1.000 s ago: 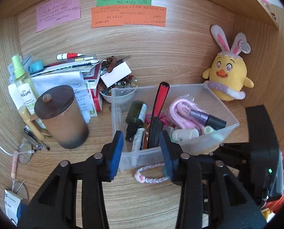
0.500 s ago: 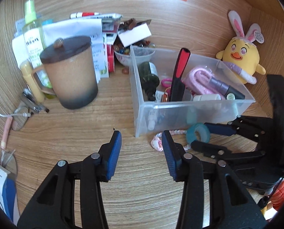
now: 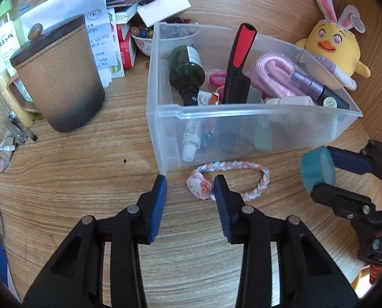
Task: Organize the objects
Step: 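Grasp the braided rope toy with the left gripper while the right gripper grasps the teal tape roll, then place the rope toy and tape roll into the clear box while both grippers release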
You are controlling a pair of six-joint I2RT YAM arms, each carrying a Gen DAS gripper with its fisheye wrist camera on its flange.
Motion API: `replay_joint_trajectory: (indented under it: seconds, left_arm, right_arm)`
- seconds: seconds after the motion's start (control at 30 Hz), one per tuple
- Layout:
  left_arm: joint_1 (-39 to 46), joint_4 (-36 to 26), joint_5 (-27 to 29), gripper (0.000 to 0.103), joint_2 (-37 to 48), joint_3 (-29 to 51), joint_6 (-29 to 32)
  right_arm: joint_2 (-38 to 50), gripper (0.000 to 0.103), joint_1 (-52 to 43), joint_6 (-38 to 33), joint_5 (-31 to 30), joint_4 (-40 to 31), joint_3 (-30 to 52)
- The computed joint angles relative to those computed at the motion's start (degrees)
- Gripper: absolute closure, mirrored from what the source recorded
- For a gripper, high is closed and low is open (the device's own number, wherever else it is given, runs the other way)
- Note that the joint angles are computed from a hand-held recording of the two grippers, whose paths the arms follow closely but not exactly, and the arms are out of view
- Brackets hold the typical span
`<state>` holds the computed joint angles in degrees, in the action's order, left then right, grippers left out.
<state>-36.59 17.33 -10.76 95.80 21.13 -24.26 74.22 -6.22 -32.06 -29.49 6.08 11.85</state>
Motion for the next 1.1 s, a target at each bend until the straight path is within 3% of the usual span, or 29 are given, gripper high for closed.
replay_joint_trajectory:
  seconds: [0.07, 0.13, 0.43, 0.77, 0.93, 1.1]
  left_arm:
    - [-0.2, 0.5, 0.2, 0.084, -0.1, -0.2, 0.0]
    - [-1.0, 0.5, -0.5, 0.089, -0.6, -0.7, -0.3]
    - [-3.7, -2.2, -3.5, 0.091, -10.9, -5.9, -2.1]
    - [-7.4, -15.3, -9.9, 0.091, -34.0, -5.9, -1.4]
    - [-4.1, -14.6, -8.9, 0.091, -33.5, -2.7, 0.6]
    - [0.3, -10.0, -5.3, 0.091, -26.5, 0.0, 1.4]
  right_arm:
    - [-0.5, 0.067, -0.9, -0.4, -0.6, -0.3, -0.2]
    - [-1.2, 0.067, -2.2, -1.1, -1.6, -1.3, -0.3]
    - [-8.7, 0.067, -8.7, -3.8, -7.1, -9.0, 0.6]
    - [-14.6, 0.067, -12.5, -1.8, -10.9, -14.8, 4.9]
    - [-13.7, 0.067, -9.1, 3.3, -8.5, -11.5, 6.5]
    - [-6.7, 0.067, -3.1, 8.6, -2.6, -4.6, 8.8]
